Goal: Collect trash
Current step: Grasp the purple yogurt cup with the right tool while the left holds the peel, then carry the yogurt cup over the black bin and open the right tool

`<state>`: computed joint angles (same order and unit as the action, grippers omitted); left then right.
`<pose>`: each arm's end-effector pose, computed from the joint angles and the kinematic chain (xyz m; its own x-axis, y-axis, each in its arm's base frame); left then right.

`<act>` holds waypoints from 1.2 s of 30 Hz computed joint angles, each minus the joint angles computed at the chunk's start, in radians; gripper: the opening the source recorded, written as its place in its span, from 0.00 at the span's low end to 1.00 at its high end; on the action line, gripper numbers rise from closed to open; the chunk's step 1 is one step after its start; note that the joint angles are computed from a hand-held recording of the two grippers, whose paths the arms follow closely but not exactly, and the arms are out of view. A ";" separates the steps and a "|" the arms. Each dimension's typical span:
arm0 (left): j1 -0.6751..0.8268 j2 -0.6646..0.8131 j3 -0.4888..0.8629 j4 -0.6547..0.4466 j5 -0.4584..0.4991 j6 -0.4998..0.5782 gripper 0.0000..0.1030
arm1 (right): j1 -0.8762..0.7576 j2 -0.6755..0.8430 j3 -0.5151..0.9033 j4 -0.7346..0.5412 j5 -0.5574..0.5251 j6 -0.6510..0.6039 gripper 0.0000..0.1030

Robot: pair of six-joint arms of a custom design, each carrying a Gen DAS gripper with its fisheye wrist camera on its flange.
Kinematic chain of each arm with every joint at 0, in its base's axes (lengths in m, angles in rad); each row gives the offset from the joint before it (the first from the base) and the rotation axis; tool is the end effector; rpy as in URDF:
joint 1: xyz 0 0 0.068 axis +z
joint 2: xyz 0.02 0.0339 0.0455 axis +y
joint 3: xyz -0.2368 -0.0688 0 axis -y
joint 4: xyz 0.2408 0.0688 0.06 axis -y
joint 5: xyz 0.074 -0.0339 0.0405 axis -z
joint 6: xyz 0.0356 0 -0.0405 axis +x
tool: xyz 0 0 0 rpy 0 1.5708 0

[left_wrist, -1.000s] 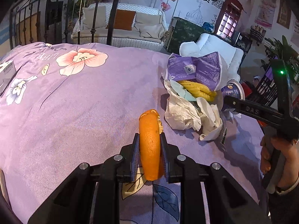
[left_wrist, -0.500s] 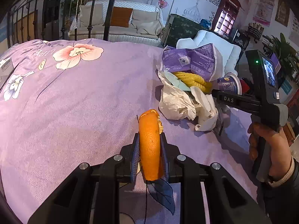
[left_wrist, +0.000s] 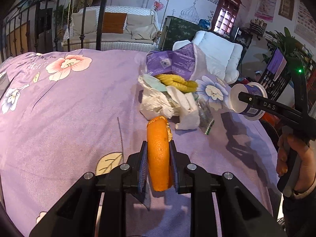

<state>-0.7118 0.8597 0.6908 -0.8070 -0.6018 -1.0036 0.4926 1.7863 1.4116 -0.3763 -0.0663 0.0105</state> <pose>0.1425 -0.0963 0.2260 -0.5884 -0.4106 -0.6965 -0.3687 0.9030 -0.2208 0.3485 0.1897 0.2378 -0.6066 -0.3137 -0.7305 -0.5082 0.8596 0.0529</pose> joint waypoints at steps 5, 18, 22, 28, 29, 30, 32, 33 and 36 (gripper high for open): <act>-0.086 0.125 0.063 0.086 0.000 0.008 0.21 | -0.080 -0.121 -0.139 0.025 -0.064 -0.011 0.57; -0.214 0.496 0.296 0.307 0.024 0.158 0.21 | -0.399 -0.384 -0.437 0.098 -0.242 -0.087 0.57; -0.225 0.599 0.371 0.370 0.058 0.217 0.21 | -0.536 -0.390 -0.456 0.098 -0.291 -0.127 0.57; -0.240 0.730 0.477 0.429 0.103 0.282 0.21 | -0.655 -0.245 -0.351 0.047 -0.313 -0.149 0.57; -0.240 0.750 0.496 0.434 0.112 0.290 0.21 | -0.669 -0.198 -0.317 0.034 -0.314 -0.144 0.57; -0.237 0.768 0.512 0.444 0.123 0.299 0.21 | -0.676 -0.159 -0.288 0.023 -0.309 -0.142 0.57; -0.237 0.794 0.536 0.452 0.140 0.309 0.21 | -0.684 -0.076 -0.228 -0.007 -0.291 -0.144 0.57; -0.234 0.811 0.552 0.454 0.149 0.317 0.21 | -0.687 -0.047 -0.210 -0.015 -0.289 -0.145 0.57; -0.234 0.852 0.598 0.452 0.163 0.331 0.21 | -0.684 0.049 -0.144 -0.049 -0.259 -0.150 0.57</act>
